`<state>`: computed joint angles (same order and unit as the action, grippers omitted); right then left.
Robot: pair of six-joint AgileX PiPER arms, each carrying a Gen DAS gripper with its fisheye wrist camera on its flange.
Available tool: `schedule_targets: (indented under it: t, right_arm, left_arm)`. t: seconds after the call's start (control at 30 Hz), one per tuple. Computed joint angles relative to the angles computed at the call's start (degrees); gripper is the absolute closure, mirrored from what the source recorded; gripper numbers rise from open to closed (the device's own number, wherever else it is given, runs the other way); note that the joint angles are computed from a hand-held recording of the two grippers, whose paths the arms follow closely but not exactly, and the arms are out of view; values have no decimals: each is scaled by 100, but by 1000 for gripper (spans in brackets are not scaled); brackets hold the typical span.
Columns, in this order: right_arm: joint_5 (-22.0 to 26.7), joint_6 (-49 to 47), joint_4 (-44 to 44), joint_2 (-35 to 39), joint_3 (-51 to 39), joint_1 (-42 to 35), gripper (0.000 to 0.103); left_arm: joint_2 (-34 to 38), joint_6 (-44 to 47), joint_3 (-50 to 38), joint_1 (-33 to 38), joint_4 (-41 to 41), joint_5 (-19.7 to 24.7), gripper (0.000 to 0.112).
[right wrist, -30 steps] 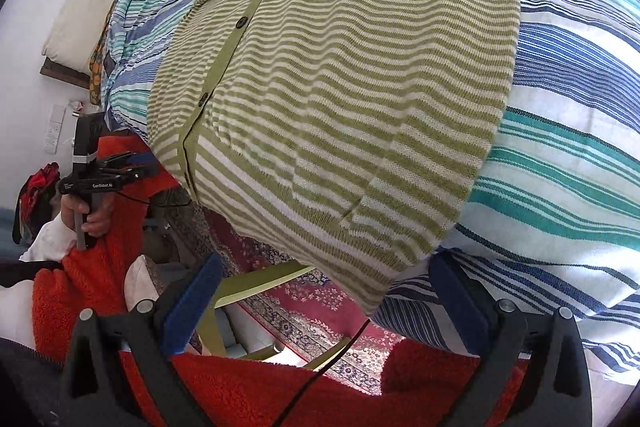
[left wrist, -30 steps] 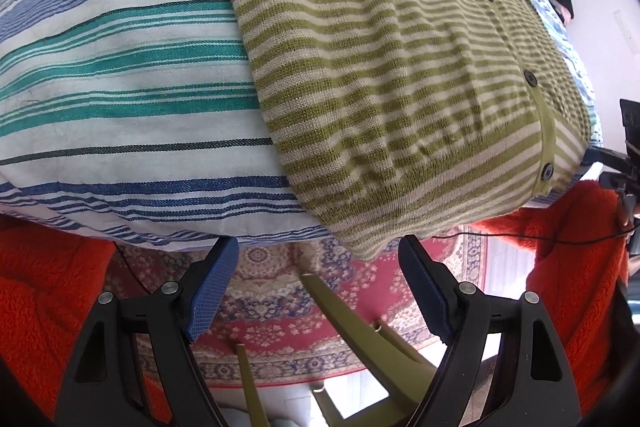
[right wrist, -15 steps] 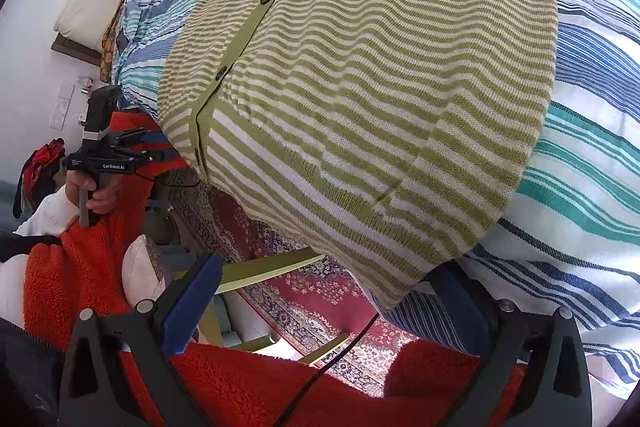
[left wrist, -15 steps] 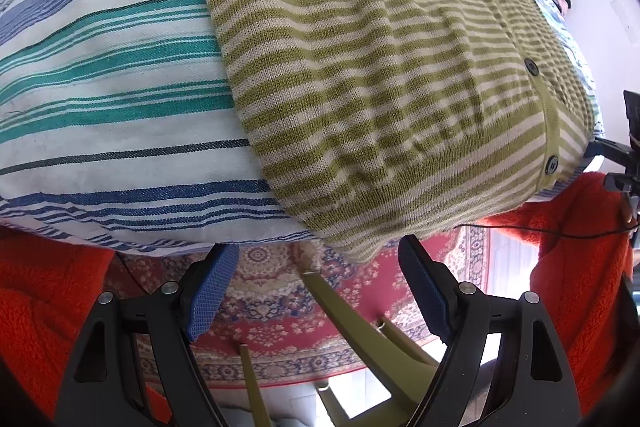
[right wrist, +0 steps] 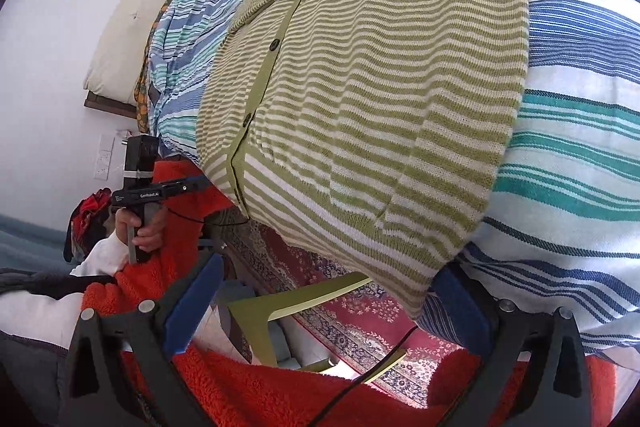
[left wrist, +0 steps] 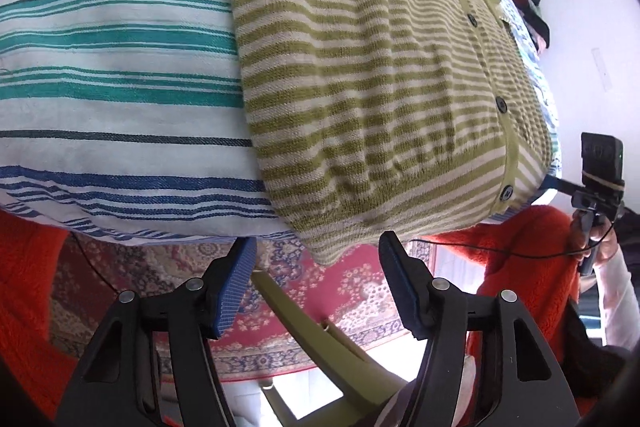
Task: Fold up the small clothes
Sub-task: 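Move both grippers down to the green ribbed hem, then grasp the hem with both grippers and fold it up toward the collar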
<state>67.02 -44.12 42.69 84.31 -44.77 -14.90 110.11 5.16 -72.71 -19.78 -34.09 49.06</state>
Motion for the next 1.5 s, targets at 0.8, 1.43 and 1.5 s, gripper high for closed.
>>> schedule_targets:
  t: [0.8,1.43,1.5]
  right_arm:
    - [-327,1239,-1058,-427,-115,1449,91]
    - [-143,1195,-986,-494,-231,1047,98]
    - [-86,1019,-569,-630,-333,734,98]
  left_arm:
    - [-309,623,286,-188,-672,253,108]
    - [-660,1009,242,126,-1469,201,108]
    - [-772,1027,143,263,-1675,138,108]
